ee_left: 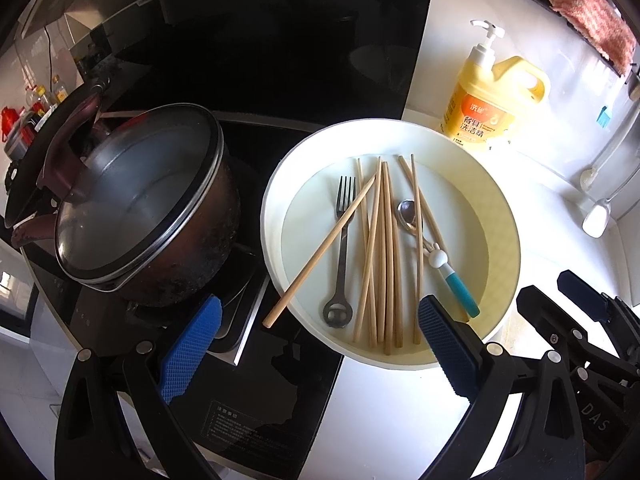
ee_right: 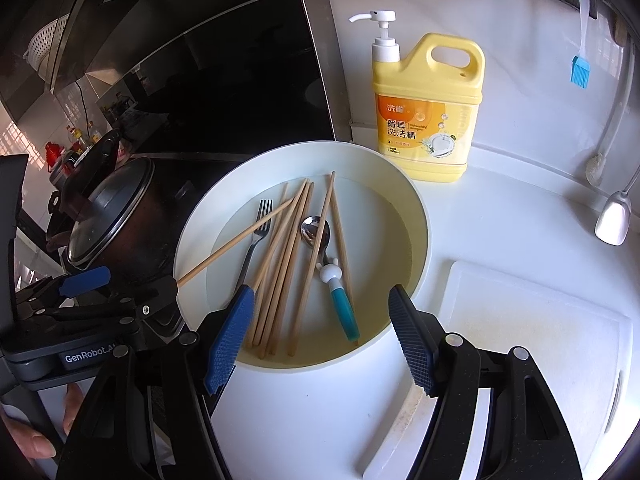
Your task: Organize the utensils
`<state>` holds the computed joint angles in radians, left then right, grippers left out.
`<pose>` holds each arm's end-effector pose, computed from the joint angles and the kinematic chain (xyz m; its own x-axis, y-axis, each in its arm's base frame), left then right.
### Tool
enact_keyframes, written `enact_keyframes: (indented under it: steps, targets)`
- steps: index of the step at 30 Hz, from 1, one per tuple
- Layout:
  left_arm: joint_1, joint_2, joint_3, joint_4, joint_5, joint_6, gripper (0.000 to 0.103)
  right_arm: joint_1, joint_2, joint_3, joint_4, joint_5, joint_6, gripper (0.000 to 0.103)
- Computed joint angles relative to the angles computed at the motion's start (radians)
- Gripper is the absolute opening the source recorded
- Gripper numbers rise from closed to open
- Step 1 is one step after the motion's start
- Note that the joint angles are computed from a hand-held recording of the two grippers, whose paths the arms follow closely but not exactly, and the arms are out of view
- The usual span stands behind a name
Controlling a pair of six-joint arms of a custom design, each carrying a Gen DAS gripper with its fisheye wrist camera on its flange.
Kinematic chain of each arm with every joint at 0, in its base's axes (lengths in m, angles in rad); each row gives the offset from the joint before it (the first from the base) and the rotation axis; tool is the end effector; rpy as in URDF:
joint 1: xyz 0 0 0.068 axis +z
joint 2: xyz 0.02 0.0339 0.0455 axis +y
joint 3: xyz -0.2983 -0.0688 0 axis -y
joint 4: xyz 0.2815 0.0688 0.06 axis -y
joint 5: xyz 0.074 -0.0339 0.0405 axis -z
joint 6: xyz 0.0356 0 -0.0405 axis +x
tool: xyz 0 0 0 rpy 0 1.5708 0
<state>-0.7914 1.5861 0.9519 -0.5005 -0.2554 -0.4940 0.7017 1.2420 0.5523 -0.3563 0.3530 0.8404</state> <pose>0.2402 -0.2303 0.1950 -0.8517 0.2092 -0.4805 0.2379 0.9713 0.0013 0.1858 0.1409 0.1700 -0.7936 0.2444 -0.5571 0.1765 0.9689 0.1736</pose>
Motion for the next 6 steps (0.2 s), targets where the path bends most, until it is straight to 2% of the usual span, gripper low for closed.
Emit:
enact_keyframes:
  steps: [6]
  targets:
    - [0.007,-0.004,-0.001,-0.003,-0.003,-0.003,0.097,0.005,0.003,0.000,0.002,0.003,0.006,0.067]
